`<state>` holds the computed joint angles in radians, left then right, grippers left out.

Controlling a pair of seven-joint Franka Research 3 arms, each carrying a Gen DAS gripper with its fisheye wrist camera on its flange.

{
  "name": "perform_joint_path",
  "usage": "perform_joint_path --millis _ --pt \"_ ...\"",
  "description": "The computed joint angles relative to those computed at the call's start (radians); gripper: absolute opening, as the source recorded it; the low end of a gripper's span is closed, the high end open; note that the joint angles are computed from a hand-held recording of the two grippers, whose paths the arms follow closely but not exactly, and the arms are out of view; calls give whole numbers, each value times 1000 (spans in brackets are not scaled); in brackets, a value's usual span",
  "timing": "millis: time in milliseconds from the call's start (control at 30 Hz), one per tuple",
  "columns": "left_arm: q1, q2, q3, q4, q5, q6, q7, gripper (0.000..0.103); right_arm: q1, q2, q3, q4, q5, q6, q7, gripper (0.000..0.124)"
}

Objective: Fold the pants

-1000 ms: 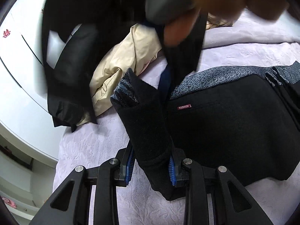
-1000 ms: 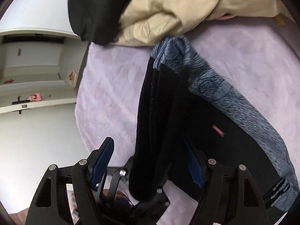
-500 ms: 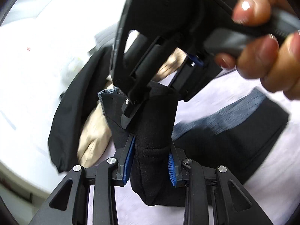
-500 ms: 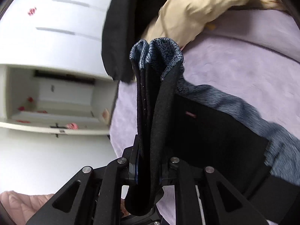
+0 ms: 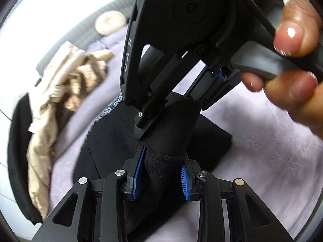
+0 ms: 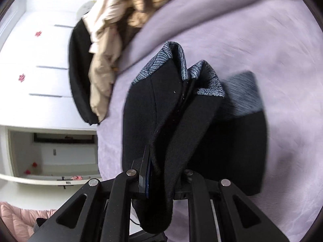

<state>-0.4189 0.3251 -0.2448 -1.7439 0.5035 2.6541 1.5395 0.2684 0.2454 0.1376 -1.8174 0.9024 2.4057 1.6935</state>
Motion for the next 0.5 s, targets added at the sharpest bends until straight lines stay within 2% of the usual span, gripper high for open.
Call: perform_joint_path --millis 100,167,233,300,333,467,500 --pt "-24 38 6 23 17 -49 -19 32 -21 -14 -7 -55 40 -1 -46 16" --pt "-7 38 -5 28 -16 -84 15 32 -20 -9 -11 -56 21 -5 -56 17" --pt "46 38 -33 39 -112 -110 103 49 -16 -4 -10 -65 12 8 -66 17" --pt "106 7 -73 33 -258 -151 195 55 -1 -8 -19 -66 -57 17 -37 19" --pt "118 -11 -75 22 -295 -153 216 55 7 -5 -25 -59 -102 15 -12 19" --pt "141 -77 -26 -19 -322 -113 183 58 33 18 -40 -2 -272 -26 95 20" --pt "143 -69 -3 3 -305 -121 139 73 38 20 -45 15 -316 -52 118 22"
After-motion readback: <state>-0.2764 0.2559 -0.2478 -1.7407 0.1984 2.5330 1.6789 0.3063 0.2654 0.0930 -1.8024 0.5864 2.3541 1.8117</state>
